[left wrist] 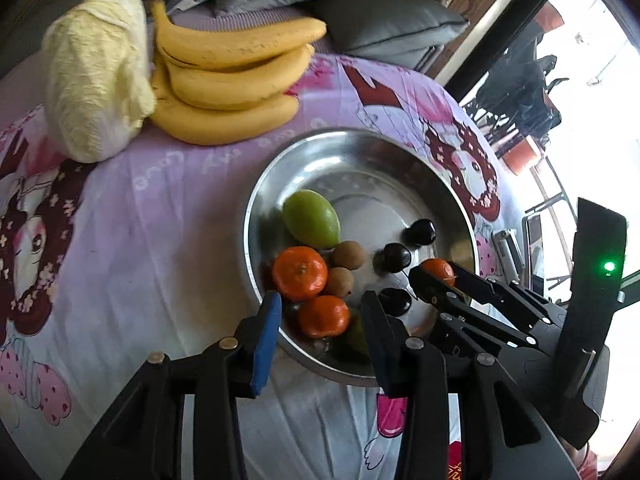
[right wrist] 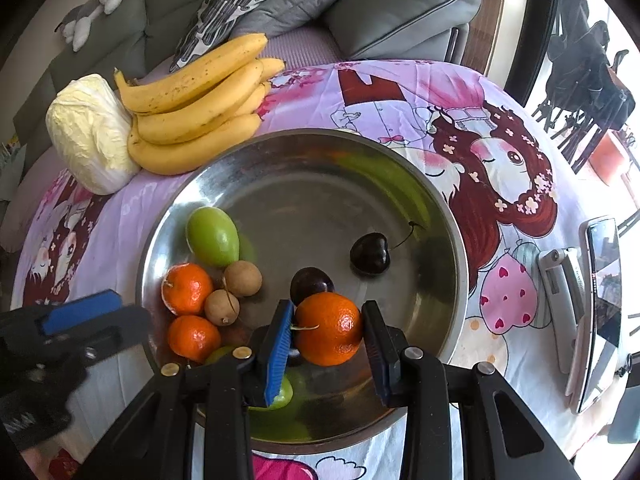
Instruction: Organize fruits
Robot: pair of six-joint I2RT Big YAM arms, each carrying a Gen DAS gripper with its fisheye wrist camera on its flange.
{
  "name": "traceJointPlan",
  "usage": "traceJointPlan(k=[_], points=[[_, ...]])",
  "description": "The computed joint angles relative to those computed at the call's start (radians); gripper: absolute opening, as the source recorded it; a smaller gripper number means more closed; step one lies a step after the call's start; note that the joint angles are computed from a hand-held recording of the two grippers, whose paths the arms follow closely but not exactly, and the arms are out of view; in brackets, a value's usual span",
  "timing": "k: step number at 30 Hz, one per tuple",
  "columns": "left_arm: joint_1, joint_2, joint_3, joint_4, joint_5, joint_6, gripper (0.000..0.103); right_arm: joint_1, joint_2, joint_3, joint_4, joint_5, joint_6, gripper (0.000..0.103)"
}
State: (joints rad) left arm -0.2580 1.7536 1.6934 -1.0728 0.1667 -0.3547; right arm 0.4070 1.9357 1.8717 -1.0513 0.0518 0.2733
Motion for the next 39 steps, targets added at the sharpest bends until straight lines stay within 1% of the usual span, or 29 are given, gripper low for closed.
traceJointPlan(k=[3, 5, 8, 9, 11, 12, 13, 14, 16, 19, 20, 21, 22, 27, 30, 33, 37, 38, 39], points=[[0.001, -0.018, -0.024, 0.003, -0.057, -0.019, 0.055, 0.001, 0.000, 0.000, -0.002, 0.000, -0.001, 0.038], [0.005, -0.024, -0.041, -0.001, -0.094, -0.032, 0.055, 0.002, 0.001, 0.003, -0.006, 0.007, 0.000, 0.038], [0.016, -0.019, -0.054, -0.016, -0.131, -0.065, 0.056, 0.004, 0.000, 0.004, -0.009, 0.013, -0.001, 0.038], [0.018, -0.020, -0.061, -0.015, -0.142, -0.071, 0.057, 0.005, 0.000, 0.004, -0.011, 0.014, -0.001, 0.038], [0.021, -0.022, -0.074, -0.013, -0.164, -0.089, 0.066, 0.006, 0.002, 0.007, -0.015, 0.016, -0.001, 0.038], [0.022, -0.023, -0.080, -0.011, -0.172, -0.096, 0.076, 0.006, 0.003, 0.009, -0.020, 0.015, -0.001, 0.038], [0.022, -0.024, -0.087, -0.007, -0.182, -0.105, 0.083, 0.006, 0.004, 0.011, -0.022, 0.016, -0.001, 0.039], [0.023, -0.024, -0.093, -0.006, -0.195, -0.114, 0.085, 0.007, 0.005, 0.012, -0.024, 0.022, 0.000, 0.040], [0.026, -0.022, -0.102, -0.010, -0.215, -0.126, 0.085, 0.006, 0.003, 0.009, -0.023, 0.021, 0.002, 0.041], [0.031, -0.031, -0.122, -0.007, -0.229, -0.138, 0.086, 0.005, 0.002, 0.011, -0.025, 0.021, 0.005, 0.048], [0.032, -0.034, -0.129, -0.004, -0.234, -0.143, 0.088, 0.006, 0.002, 0.012, -0.027, 0.020, 0.003, 0.049], [0.033, -0.037, -0.136, -0.002, -0.241, -0.148, 0.094, 0.007, 0.003, 0.013, -0.028, 0.019, 0.001, 0.050], [0.033, -0.042, -0.145, 0.005, -0.250, -0.154, 0.095, 0.008, 0.002, 0.014, -0.027, 0.017, 0.000, 0.053], [0.035, -0.058, -0.169, 0.014, -0.248, -0.163, 0.097, 0.014, -0.002, 0.011, -0.023, 0.005, -0.009, 0.069], [0.041, -0.070, -0.186, 0.025, -0.238, -0.180, 0.097, 0.020, 0.003, 0.015, -0.030, -0.004, -0.015, 0.071], [0.044, -0.078, -0.196, 0.019, -0.261, -0.195, 0.097, 0.025, 0.001, 0.013, -0.027, -0.010, -0.019, 0.083], [0.051, -0.093, -0.212, 0.027, -0.276, -0.215, 0.097, 0.033, -0.007, 0.006, -0.011, -0.013, -0.032, 0.085], [0.050, -0.097, -0.215, 0.026, -0.289, -0.219, 0.097, 0.036, -0.009, 0.004, -0.008, -0.014, -0.034, 0.087], [0.049, -0.100, -0.216, 0.021, -0.301, -0.222, 0.097, 0.039, -0.010, 0.003, -0.006, -0.013, -0.035, 0.093]])
